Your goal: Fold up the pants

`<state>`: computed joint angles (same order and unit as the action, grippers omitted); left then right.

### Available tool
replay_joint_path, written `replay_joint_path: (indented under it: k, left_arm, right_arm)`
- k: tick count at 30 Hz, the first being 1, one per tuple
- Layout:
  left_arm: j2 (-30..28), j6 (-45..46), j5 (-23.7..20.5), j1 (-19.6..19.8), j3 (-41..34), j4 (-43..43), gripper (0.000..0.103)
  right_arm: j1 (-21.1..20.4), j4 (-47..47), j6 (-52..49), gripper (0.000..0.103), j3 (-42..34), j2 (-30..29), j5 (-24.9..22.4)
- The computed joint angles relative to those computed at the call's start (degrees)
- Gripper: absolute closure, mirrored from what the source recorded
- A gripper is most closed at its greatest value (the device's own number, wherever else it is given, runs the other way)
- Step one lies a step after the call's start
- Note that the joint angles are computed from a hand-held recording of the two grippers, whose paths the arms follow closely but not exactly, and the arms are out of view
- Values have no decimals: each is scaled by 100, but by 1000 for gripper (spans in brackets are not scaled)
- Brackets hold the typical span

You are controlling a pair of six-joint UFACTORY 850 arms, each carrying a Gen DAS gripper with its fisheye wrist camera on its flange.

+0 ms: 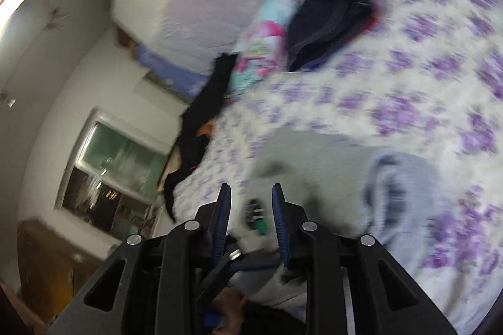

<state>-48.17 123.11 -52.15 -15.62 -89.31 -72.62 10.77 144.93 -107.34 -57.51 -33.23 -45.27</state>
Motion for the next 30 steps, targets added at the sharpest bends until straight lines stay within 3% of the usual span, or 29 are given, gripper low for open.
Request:
replay_joint_path:
  k: [2, 5, 7, 12, 15, 18, 20, 23, 26, 28, 30]
  left_arm:
    - [-342, -477, -192, -60, -359, 588, 4]
    - [-378, 201, 146, -115, -173, 323, 4]
    - [-366, 196, 66, -95, -179, 344, 4]
    - [-452, -491, -770, 220, -590, 488, 7]
    - [-452, -833, -1082, 500, -792, 402, 7]
    - [-581, -1152, -1226, 719, -1150, 152, 7]
    - [-738, -1512, -1240, 808, -1493, -68, 7]
    - [-956, -2087, -701, 787, -1950, -257, 7]
    - [-1046, -2717, 702, 520, -2164, 90, 10]
    - [-1193, -3261, 1512, 312, -2349, 664, 14]
    - [-1506, -3959, 1516, 254, -2778, 1240, 12]
  right_arm:
    - [-243, -339, 665, 103, -55, -375, -202]
    - [-599, -718, 1241, 103, -163, -1084, -1632]
    - [-648, -751, 1320, 103, -135, -1145, -1917]
    - [-478, -557, 676, 103, 48, -647, -1159]
    - [-172, 62, -415, 91, 499, 179, -252]
    - [18, 90, -915, 73, 676, 672, 162]
    - [142, 1, -1031, 70, 573, 741, 439]
    - [250, -220, -865, 70, 369, 597, 816]
    - [262, -240, -626, 76, 310, 343, 1114]
    - [192, -212, -424, 96, 439, 199, 899]
    - [51, -33, -338, 103, 685, 63, 438]
